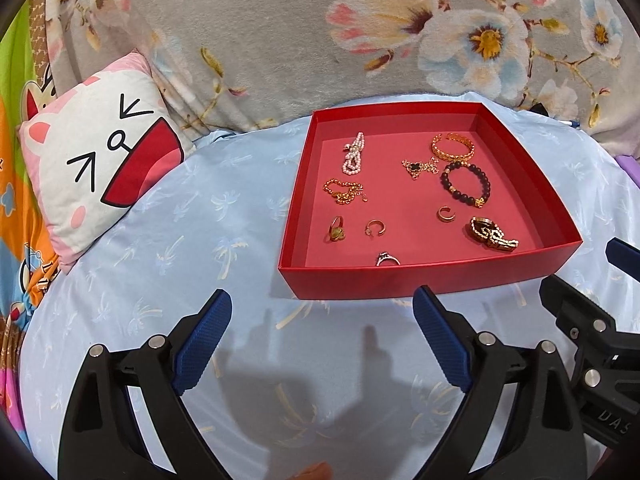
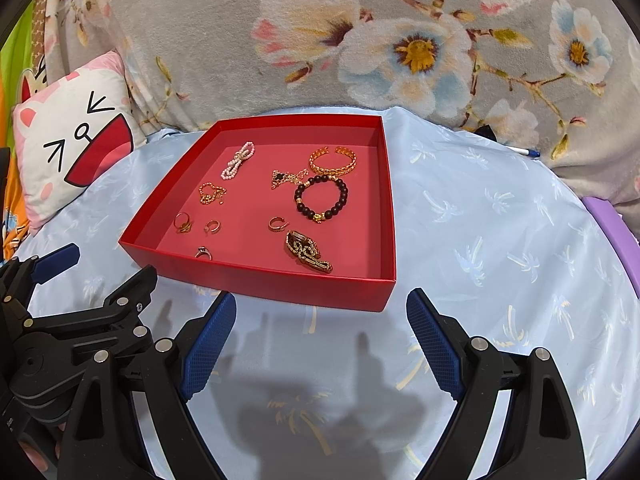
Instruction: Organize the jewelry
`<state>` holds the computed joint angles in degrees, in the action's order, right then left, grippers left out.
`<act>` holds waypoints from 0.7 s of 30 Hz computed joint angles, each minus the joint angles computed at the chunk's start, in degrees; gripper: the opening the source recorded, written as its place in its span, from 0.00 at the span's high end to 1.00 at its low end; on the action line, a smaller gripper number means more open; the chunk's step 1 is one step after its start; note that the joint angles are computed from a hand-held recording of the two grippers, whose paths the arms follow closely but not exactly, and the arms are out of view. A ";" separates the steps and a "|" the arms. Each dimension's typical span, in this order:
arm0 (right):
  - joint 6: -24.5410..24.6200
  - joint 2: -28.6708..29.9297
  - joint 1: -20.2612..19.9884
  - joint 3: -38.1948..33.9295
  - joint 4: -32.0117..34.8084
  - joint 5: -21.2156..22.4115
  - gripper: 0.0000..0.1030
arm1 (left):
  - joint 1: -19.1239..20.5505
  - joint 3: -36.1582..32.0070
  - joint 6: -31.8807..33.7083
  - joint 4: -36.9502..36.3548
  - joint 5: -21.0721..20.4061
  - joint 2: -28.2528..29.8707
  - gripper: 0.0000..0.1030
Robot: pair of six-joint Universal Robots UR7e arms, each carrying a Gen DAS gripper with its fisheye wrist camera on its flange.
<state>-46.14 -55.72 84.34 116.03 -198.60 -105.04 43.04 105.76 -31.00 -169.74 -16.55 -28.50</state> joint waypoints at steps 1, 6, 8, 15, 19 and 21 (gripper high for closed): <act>-0.01 0.02 0.01 -0.01 -0.04 -0.01 0.17 | 0.00 -0.02 -0.08 0.14 -0.06 -0.02 0.13; -0.14 -0.10 -0.28 -0.02 -0.06 0.17 0.17 | 0.00 -0.05 0.02 0.03 -0.05 0.04 0.13; -0.19 -0.14 -0.32 -0.02 -0.06 0.22 0.17 | 0.02 0.00 -0.13 0.15 -0.16 -0.07 0.13; -0.13 -0.08 -0.19 -0.05 -0.03 0.10 0.17 | -0.04 -0.14 -0.53 0.82 -0.04 -0.02 0.12; -0.20 -0.05 -0.20 -0.14 -0.04 0.01 0.17 | -0.03 -0.05 -0.50 0.72 -0.19 -0.12 0.12; -0.23 -0.04 -0.21 -0.14 -0.10 0.01 0.17 | -0.07 -0.05 -0.39 0.55 0.01 -0.08 0.12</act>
<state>-46.37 -55.77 84.13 115.89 -198.69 -105.03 42.97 105.71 -31.39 -169.19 -16.54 -28.58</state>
